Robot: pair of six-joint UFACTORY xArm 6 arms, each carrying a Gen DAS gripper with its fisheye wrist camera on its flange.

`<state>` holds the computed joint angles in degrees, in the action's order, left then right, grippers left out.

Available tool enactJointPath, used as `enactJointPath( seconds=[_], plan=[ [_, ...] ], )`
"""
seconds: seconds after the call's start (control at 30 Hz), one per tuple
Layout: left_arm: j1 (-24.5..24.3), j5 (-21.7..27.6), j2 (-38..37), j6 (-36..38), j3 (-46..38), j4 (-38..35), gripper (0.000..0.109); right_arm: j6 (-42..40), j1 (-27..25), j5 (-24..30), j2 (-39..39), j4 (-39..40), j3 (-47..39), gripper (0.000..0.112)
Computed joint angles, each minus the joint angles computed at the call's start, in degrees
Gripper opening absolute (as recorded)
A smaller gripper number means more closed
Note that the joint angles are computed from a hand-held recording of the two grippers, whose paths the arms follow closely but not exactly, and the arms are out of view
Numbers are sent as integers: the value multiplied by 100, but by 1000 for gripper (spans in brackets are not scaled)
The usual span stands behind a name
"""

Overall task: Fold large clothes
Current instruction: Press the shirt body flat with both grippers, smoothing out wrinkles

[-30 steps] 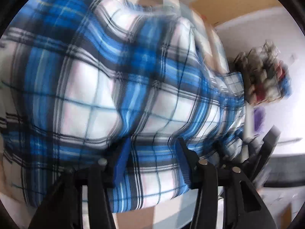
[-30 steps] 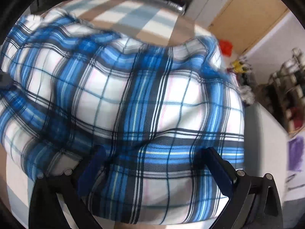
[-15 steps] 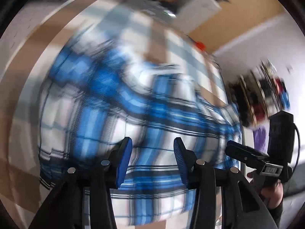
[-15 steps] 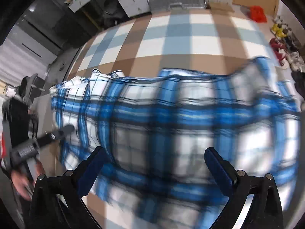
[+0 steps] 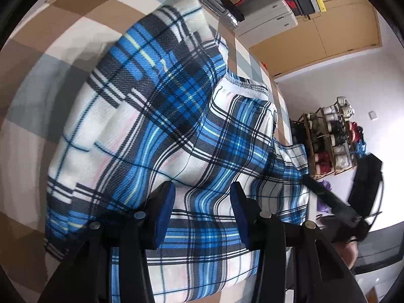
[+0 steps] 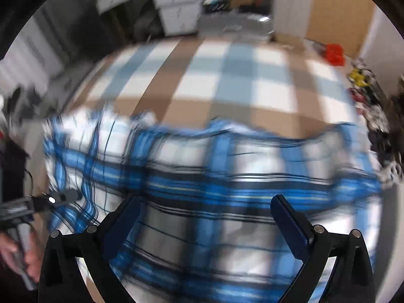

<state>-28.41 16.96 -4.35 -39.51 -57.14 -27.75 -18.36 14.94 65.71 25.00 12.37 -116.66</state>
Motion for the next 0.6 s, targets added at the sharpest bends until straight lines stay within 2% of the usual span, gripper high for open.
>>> enactJointPath(
  seconds=[0.1, 0.17, 0.23, 0.27, 0.3, 0.37, 0.43, 0.6],
  plan=[
    [53, 31, -152, -126, 157, 219, 39, -193, -498, -68, -271, 203, 138, 103],
    [60, -102, -135, -41, 209, -49, 39, -434, -827, 369, -265, 560, 79, 103],
    [64, -165, -170, 39, 267, -276, 39, -728, -1253, 1096, -324, 1425, 203, 103],
    [69, -158, -175, -33, 266, -205, 39, -788, -1406, 1326, -376, 1732, 400, 103],
    [74, -149, -214, -120, 304, -91, 39, -833, -1509, 1316, -375, 1798, 601, 103],
    [84, -88, -295, -456, 371, 336, 39, -772, -1416, 1038, -661, 1323, 1313, 103],
    [109, 55, -364, -720, 387, 788, 39, -1055, -1178, 292, -1082, 720, 1982, 103],
    [99, 145, -423, -1043, 404, 1207, 39, -427, -491, -21, -1352, -1333, 2116, 103]
  ],
)
